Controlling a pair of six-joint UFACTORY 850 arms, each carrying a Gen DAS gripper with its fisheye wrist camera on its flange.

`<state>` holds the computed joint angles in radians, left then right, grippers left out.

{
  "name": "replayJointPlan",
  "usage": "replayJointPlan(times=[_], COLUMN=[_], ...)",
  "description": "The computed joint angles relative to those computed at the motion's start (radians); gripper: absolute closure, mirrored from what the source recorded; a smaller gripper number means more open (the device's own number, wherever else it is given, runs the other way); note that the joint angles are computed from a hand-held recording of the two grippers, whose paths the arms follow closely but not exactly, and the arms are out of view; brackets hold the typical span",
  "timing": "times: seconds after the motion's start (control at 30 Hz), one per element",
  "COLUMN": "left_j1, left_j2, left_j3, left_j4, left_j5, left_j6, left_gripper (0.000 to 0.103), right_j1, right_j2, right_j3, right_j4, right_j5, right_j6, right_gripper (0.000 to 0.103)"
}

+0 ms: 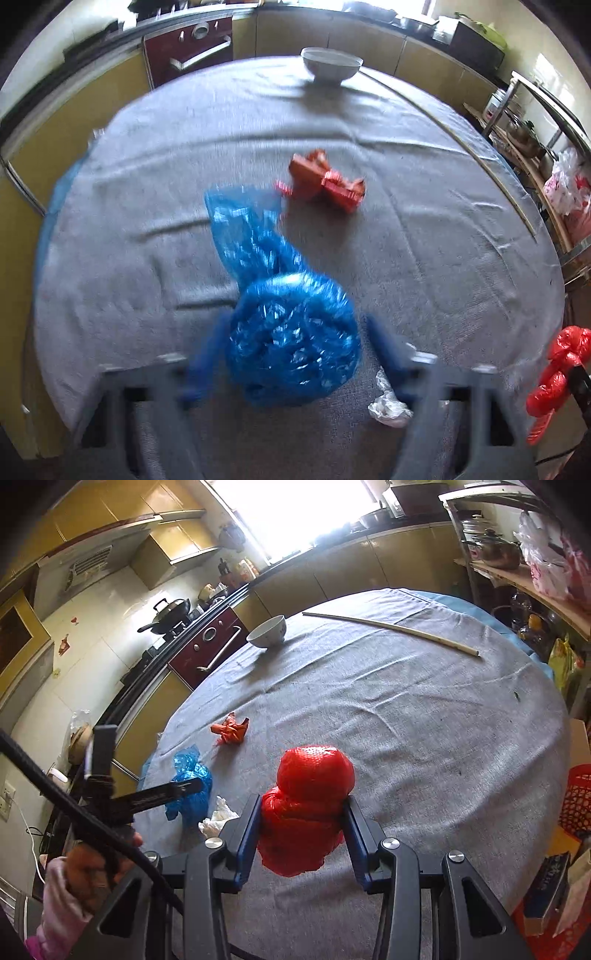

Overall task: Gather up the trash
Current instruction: 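Lift blue bag with left tool while right tool lifts red bag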

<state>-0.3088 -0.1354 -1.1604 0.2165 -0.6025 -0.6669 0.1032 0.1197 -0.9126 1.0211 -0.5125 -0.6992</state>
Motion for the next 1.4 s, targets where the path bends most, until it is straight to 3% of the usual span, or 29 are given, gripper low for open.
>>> replayJointPlan(times=[0.07,0.23,0.43,0.6,0.97,1.4], left_j1=[0.011,-0.005,-0.094,-0.168,-0.293,-0.417], left_j2=[0.025,0.096,0.195,0.240,0.225,0.159], left_j3=[0.025,0.054,0.055,0.050,0.003,-0.063], left_j4=[-0.010,0.111,0.353,0.423,0.400,0.464], left_j5=[0.037,0.045,0.035,0.053,0.088,0.019], left_j6=[-0.004,-0.118,-0.290,-0.314,-0.202,-0.187], left_gripper=[0.044,0.046,0.046,0.045,0.045,0.044], right_j1=[0.002,-0.001,-0.006,-0.035,-0.149,-0.300], right_j2=[0.003,0.002,0.019,0.060,0.188,0.297], right_j3=[0.003,0.004,0.011,0.030,0.083,0.150], right_j4=[-0.011,0.013,0.058,0.122,0.206,0.239], right_j5=[0.007,0.006,0.015,0.026,0.016,-0.049], right_j6=[0.001,-0.025,-0.077,-0.151,-0.276,-0.333], right_gripper=[0.057,0.057,0.057,0.057,0.057,0.057])
